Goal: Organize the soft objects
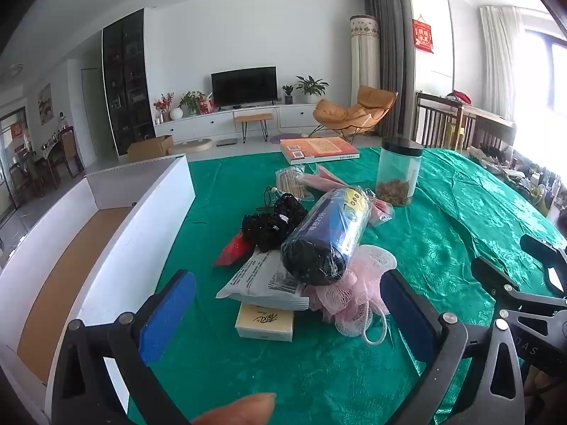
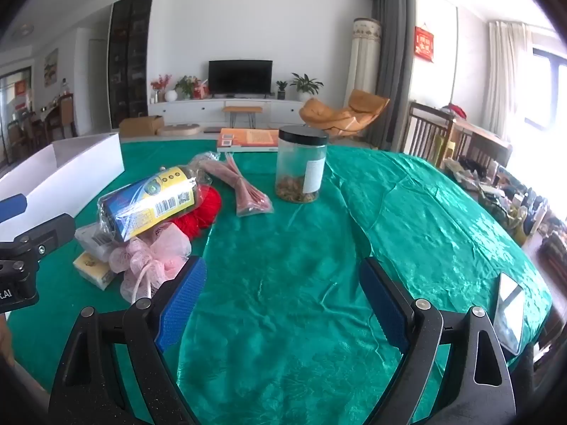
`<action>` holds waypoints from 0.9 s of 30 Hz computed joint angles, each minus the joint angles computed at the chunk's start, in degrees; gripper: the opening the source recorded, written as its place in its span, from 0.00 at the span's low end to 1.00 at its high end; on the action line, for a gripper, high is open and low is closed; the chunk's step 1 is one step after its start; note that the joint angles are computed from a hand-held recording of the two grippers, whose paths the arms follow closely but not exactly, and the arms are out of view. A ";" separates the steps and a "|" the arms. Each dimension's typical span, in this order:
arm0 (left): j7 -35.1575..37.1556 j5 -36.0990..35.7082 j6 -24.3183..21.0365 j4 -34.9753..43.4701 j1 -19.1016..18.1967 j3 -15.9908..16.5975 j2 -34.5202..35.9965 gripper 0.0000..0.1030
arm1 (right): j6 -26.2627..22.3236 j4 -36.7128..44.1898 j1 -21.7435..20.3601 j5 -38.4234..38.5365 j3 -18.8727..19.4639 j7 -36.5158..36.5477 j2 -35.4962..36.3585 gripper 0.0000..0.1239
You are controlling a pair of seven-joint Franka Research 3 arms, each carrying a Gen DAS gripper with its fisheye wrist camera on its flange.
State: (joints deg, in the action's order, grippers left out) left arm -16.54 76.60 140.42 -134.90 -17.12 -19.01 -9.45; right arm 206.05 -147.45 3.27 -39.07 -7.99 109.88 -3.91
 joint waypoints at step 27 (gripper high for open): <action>2.60 -3.27 -1.32 -0.88 -0.41 0.19 0.59 1.00 | -0.52 0.05 0.16 0.42 0.21 -1.08 0.26 0.73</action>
State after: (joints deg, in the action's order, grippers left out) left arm -13.94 73.33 139.09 -135.77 -17.53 -18.81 -8.86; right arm 205.53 -147.39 3.43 -38.65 -7.78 108.81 -3.65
